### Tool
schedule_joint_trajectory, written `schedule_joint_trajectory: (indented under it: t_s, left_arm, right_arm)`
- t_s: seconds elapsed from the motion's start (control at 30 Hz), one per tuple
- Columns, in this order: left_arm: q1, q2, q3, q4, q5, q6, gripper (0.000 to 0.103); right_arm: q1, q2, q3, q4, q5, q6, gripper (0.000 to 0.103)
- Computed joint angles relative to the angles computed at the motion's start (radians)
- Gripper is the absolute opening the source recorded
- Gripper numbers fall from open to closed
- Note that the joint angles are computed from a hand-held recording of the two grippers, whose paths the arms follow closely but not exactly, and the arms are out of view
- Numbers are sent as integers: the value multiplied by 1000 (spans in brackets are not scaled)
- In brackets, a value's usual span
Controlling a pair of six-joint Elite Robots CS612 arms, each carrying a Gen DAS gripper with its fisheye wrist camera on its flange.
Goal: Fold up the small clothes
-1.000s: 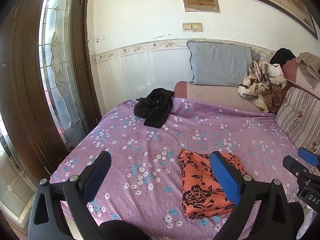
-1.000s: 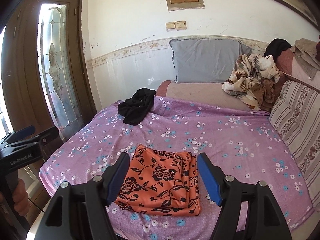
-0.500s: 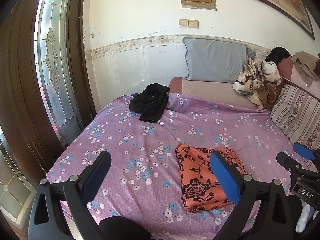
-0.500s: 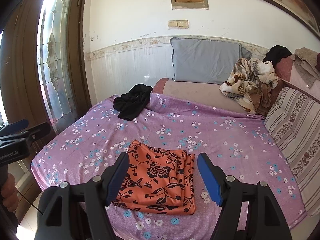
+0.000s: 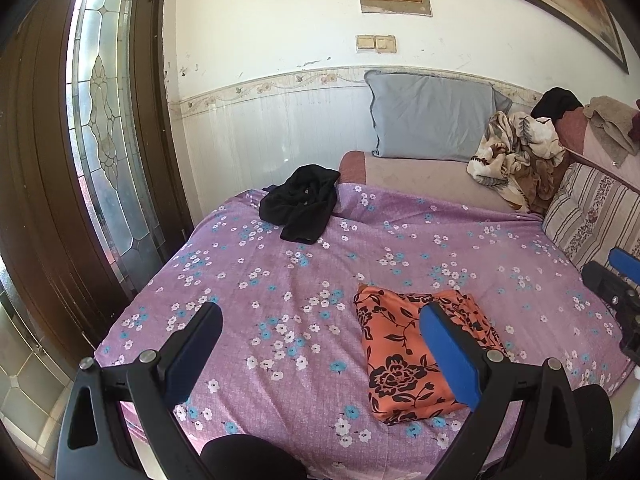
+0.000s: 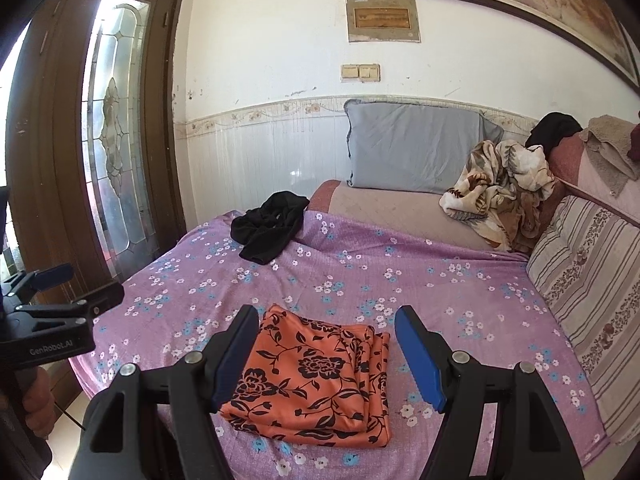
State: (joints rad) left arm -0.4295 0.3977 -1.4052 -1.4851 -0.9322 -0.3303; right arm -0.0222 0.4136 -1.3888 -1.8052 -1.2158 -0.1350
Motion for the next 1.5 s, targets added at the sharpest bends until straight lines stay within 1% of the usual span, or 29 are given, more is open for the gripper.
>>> schedule_joint_trajectory:
  t_s: [0.1,0.17,0.4,0.53,0.67,0.9,1.03,1.2,1.33,1.5]
  left_arm:
    - [-1,-1,5,-2,3,2,99]
    - [-2,-1,9,-2,3,4,99]
    - [-6,-3,22,10,-15,25,99]
    - [-8,-5,27,10,-16,26,99]
    - [-7,-7,30,4,-33,26,99]
    - [-12,-10,36,-6,-43,45,99]
    - [-13,-13,34,-2,-55,40,99]
    - [-14,-14,30,-1,-54,39,99]
    - [-15,-15,28,-3,-66,41,99]
    - [-21,-17,25,-8,-60,49,99]
  right_arm:
    - [-5,1,-7,-34,5,13,74]
    - [-7,3,-10,-46,11,15,76]
    - [-5,12,-11,-16,5,-20,77]
    - [-10,11,-9,-29,11,-8,77]
    - [-16,11,-11,-42,7,4,77]
    - [-23,12,-12,-43,5,22,77]
    - [-25,14,-14,-47,8,24,77]
    - [-29,15,-18,-48,11,34,77]
    - [-35,15,-21,-53,16,46,77]
    - [-39,19,-34,-62,16,56,77]
